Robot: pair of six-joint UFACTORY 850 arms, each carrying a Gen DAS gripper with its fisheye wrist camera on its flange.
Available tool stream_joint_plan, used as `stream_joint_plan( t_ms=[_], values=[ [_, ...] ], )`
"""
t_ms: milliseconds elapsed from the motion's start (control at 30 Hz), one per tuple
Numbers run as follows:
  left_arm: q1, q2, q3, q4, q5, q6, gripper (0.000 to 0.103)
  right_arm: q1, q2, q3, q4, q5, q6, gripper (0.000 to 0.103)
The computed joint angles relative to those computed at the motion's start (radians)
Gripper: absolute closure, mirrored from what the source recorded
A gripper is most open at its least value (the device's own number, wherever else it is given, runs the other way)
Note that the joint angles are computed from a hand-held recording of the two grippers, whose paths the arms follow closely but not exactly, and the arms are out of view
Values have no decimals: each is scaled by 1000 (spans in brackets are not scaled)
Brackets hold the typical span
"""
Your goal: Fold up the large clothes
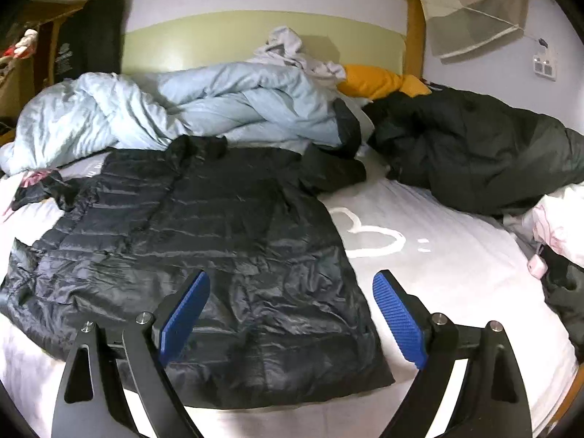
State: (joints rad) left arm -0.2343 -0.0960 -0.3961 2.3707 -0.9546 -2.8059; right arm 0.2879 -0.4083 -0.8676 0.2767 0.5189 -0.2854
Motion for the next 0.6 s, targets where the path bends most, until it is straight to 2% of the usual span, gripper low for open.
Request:
stream_joint_plan(
  t_ms=[67, 167, 333, 433, 600],
  values=[
    [8, 9, 3, 15, 15, -9, 0, -7, 6, 6, -65, 1, 64, 11],
    [15, 14, -1, 16, 36, -1, 0, -4, 8, 13, -35, 18, 47, 11],
    [42, 25, -8, 78, 118, -29, 0, -6, 26, 37, -11, 63, 48, 11],
    [46, 13, -17, 119, 148, -22, 0, -16, 37, 37, -49, 41, 79, 11],
    [68, -31, -52, 298, 226, -70, 0, -24, 24, 11, -105, -10, 93, 11]
  ],
)
